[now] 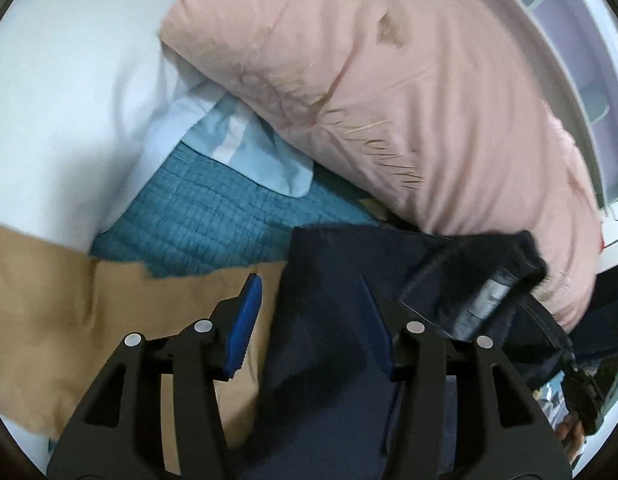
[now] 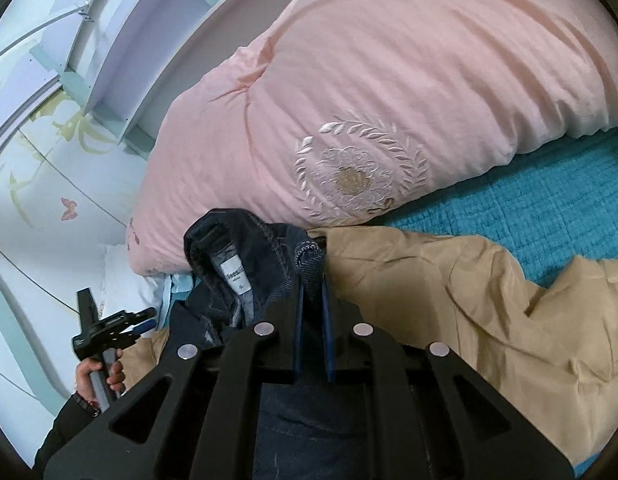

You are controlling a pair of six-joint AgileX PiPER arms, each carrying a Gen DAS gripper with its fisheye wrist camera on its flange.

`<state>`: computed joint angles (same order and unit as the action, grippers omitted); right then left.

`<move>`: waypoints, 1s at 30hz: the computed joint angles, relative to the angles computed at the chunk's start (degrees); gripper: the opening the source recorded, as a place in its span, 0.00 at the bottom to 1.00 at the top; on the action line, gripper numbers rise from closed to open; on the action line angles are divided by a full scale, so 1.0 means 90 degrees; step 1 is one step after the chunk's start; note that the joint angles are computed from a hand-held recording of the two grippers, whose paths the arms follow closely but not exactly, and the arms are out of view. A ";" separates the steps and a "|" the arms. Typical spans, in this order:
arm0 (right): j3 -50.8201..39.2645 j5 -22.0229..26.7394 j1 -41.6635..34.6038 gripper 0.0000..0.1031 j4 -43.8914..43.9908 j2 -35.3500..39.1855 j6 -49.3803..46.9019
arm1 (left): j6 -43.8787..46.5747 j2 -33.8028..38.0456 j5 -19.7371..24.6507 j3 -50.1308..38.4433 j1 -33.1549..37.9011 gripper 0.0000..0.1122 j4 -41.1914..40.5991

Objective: Fold large clothes

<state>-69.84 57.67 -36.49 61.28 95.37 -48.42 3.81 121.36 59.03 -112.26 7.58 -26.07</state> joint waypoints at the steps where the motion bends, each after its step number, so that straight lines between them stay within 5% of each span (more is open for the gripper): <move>1: -0.0059 0.0005 -0.0034 0.07 0.0063 0.0139 -0.0070 | -0.0069 0.0196 -0.0002 -0.0224 -0.0071 0.45 0.0075; 7: -0.0205 0.0088 -0.0285 0.07 0.0292 0.0607 -0.0390 | -0.0289 0.1390 0.0592 -0.1829 -0.0331 0.44 0.0284; 9: -0.0215 0.0129 -0.0329 0.07 0.0346 0.0672 -0.0439 | -0.0367 0.1619 0.0714 -0.2141 -0.0416 0.37 0.0460; 10: -0.0204 0.0130 -0.0344 0.07 0.0373 0.0691 -0.0468 | -0.0376 0.1646 0.0698 -0.2174 -0.0464 0.24 0.0590; 11: -0.0195 0.0122 -0.0343 0.07 0.0386 0.0695 -0.0485 | -0.0160 0.1556 0.0464 -0.1959 -0.0484 0.16 0.0563; 17: -0.0082 0.0144 -0.0336 0.07 0.0348 0.0520 -0.0466 | 0.0848 0.0449 -0.0571 -0.0271 -0.0421 0.08 0.0198; 30: 0.0923 0.0861 -0.0923 0.07 -0.0062 -0.1174 -0.0388 | 0.2809 -0.2809 -0.1065 0.3299 0.0210 0.07 -0.1769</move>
<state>-61.53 65.42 -44.80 60.72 84.80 -51.91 29.09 96.07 49.44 -82.57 9.47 -41.99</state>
